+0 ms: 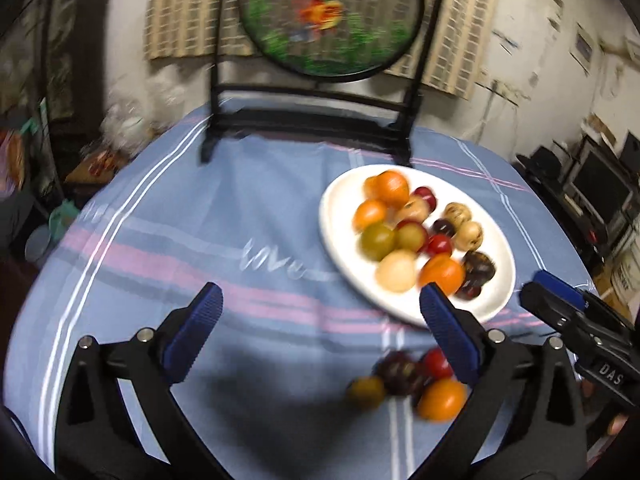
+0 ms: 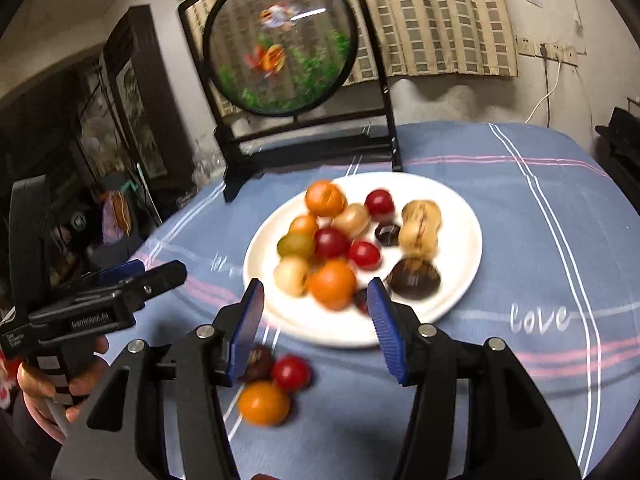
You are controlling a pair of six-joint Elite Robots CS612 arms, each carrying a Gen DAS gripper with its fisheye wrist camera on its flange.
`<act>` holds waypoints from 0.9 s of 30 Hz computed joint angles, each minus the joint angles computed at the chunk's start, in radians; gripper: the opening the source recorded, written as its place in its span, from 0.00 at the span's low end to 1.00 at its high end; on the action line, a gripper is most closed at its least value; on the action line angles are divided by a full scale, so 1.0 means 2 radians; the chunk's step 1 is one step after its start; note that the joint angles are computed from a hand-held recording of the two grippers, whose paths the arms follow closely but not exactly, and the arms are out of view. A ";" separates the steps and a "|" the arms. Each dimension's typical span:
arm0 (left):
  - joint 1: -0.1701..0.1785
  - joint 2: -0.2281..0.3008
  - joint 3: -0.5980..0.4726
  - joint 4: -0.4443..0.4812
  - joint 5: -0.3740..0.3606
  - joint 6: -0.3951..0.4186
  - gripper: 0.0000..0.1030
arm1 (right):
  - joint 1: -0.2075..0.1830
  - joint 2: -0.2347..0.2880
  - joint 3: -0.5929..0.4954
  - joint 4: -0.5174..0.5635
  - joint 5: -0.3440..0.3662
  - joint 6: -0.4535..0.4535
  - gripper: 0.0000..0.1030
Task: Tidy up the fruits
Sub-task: 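Place the pale fruit on the plate with the right tool while the left places the yellow fruit, then grasp the orange with the right tool while the left grasps a small yellow fruit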
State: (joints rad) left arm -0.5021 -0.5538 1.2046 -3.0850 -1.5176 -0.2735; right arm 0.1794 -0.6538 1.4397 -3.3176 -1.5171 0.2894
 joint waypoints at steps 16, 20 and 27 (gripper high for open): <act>0.005 -0.011 0.038 -0.008 0.017 -0.039 0.97 | 0.027 0.003 0.000 0.097 0.010 -0.052 0.50; 0.004 -0.011 0.038 -0.009 0.019 -0.041 0.97 | 0.028 0.008 -0.005 0.103 -0.005 -0.048 0.49; 0.004 -0.012 0.039 -0.011 0.024 -0.042 0.97 | 0.029 0.011 -0.011 0.112 -0.007 -0.045 0.45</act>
